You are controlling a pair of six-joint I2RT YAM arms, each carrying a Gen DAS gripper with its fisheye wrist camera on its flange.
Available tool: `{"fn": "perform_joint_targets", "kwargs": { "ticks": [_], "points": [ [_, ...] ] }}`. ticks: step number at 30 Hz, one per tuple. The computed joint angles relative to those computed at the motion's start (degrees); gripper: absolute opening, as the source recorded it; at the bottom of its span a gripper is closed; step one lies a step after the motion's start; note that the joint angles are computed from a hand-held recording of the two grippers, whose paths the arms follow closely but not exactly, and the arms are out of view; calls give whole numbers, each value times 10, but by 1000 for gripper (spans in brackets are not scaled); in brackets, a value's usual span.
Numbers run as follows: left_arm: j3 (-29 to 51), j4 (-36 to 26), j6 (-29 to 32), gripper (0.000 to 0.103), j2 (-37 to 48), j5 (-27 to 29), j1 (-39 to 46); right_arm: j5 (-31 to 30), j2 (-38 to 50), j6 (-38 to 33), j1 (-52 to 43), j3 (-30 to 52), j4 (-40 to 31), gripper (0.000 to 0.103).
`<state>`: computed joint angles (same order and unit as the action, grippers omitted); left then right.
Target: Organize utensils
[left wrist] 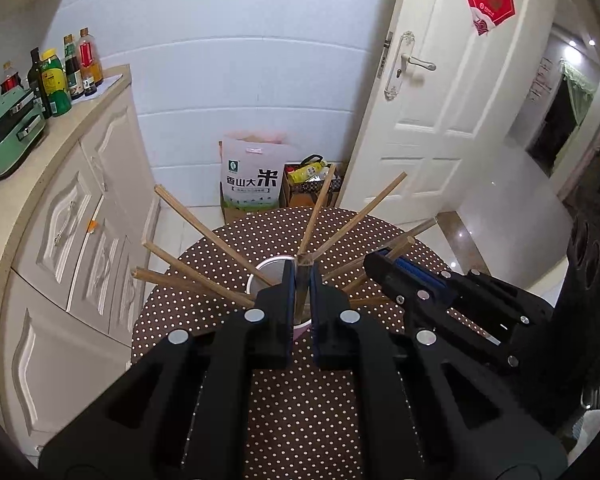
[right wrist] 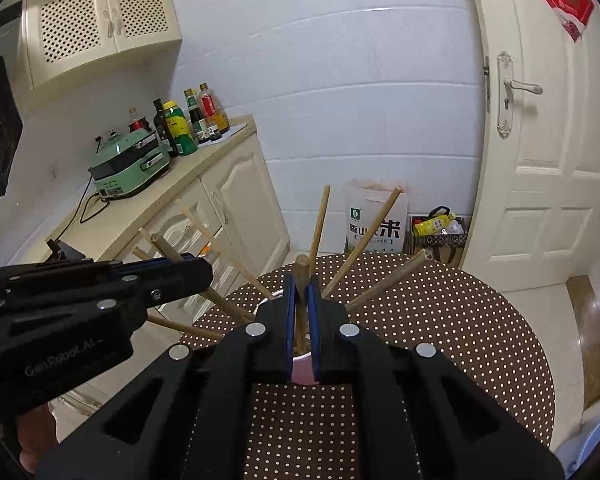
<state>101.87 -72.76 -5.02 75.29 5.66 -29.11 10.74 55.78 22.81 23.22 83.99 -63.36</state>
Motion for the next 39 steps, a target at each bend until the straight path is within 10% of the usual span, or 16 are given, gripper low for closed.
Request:
{"fn": "perform_joint_targets", "kwargs": {
  "ticks": [4,12,22,39],
  "points": [
    [10,-13,2,9,4,-1,1,9,1,10,13,5,-4,5],
    [29,-23,8,49,5,8,36,-1,25,23,10,42,-21,8],
    [43,-29,1,67,-18,-25,23,33,18,27,46,72,-48,38],
    [102,-114,-138,84,-56,-276,-139,6,-15,-42,31,147,-137,73]
  ]
}}
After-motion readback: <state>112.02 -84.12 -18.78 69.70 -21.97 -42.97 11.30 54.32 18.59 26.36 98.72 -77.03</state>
